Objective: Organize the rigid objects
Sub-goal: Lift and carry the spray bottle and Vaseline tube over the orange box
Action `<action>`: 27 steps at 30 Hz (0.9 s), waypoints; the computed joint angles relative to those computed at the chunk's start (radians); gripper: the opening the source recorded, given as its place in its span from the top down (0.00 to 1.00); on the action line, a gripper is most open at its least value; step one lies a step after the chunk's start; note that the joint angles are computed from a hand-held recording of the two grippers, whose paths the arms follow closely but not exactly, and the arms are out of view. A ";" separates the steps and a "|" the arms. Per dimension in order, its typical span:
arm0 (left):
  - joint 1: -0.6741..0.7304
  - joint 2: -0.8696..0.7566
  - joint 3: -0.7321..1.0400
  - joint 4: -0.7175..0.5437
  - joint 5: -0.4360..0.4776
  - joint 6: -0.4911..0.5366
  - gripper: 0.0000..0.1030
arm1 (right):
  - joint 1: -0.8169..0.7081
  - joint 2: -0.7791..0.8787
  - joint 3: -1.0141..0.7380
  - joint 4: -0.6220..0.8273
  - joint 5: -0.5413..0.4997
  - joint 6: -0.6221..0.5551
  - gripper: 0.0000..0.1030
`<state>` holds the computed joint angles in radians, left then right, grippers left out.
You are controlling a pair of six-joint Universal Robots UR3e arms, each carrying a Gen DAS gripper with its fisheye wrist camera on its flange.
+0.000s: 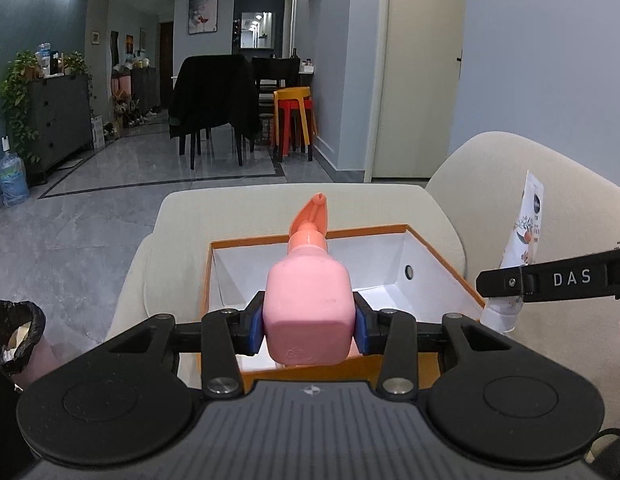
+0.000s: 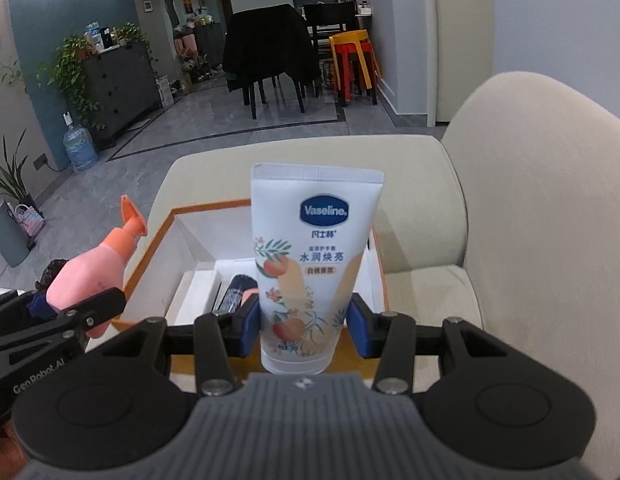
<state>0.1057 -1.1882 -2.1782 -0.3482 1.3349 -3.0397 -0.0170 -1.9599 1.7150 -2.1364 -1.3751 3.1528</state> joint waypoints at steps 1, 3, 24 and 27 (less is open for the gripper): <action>-0.004 -0.036 0.019 0.011 0.009 0.005 0.54 | 0.013 0.027 -0.015 -0.011 -0.009 0.004 0.56; -0.007 -0.079 0.032 0.035 0.015 0.014 0.54 | 0.037 0.077 -0.044 -0.025 -0.024 0.014 0.56; -0.060 -0.396 0.141 0.087 0.047 0.002 0.54 | 0.134 0.440 -0.258 -0.017 -0.091 0.001 0.56; -0.068 -0.423 0.161 0.082 0.061 -0.010 0.54 | 0.132 0.480 -0.288 -0.006 -0.086 0.001 0.56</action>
<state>0.0376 -1.6116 -2.0174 -0.2662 1.3955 -3.0500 0.1151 -1.4800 1.4266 -2.1427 -1.4613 3.1533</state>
